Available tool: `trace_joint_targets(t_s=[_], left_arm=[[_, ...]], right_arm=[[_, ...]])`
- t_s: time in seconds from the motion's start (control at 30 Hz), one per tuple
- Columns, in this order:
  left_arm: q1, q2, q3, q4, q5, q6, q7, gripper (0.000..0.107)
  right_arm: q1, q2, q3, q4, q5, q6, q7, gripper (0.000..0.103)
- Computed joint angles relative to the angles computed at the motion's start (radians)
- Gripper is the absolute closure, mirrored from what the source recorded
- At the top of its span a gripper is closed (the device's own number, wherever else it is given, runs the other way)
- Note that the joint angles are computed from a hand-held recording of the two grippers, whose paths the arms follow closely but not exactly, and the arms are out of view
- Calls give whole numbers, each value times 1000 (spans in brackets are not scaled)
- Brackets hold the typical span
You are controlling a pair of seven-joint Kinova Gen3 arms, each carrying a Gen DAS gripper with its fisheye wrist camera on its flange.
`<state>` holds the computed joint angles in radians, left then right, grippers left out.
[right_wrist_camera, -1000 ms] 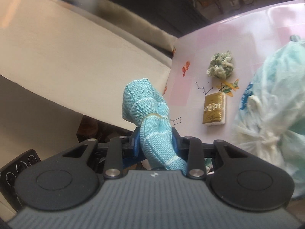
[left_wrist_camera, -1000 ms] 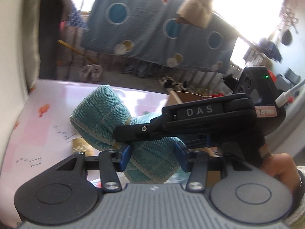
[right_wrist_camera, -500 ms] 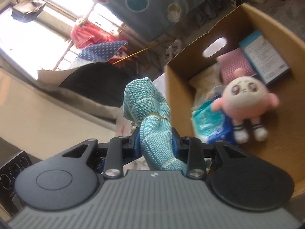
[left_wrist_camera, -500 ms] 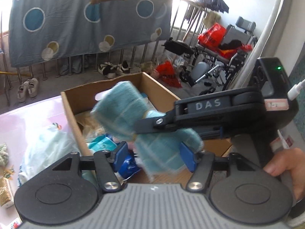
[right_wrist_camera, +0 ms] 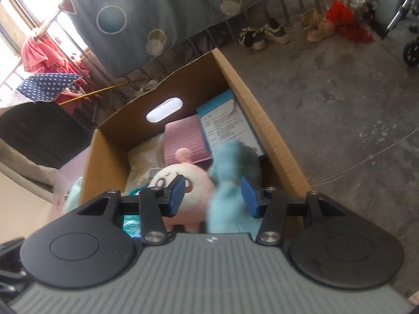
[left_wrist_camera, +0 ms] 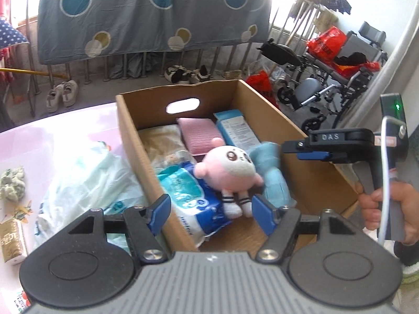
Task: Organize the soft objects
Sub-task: 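Open the right gripper to drop the towel in the box, then move the right tool back to the white yogurt cup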
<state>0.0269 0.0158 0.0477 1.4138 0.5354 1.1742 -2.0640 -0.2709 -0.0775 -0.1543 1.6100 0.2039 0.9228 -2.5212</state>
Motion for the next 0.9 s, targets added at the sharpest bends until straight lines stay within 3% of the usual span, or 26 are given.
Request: trace_joint_targets(t_s=[0.3,0.53,0.67,0.9], left_arm=[[-103,-88,-112,45,74,34,-122,35],[-226,-171,-255,92,88,43,-211,32],[-278,-207,-323,128,55,24,-238,31],[-359,-213,-433,202,87,61,-314,33]], right_arm=[[-9,-84,-64,8,43,-9,-94,49],[-25,-154,-175,14,44,-120,-208,36],[-56,-136,-237,-7,41,-197,-243,33],[-166,-26,-293,-19,66,-378,-324,33]])
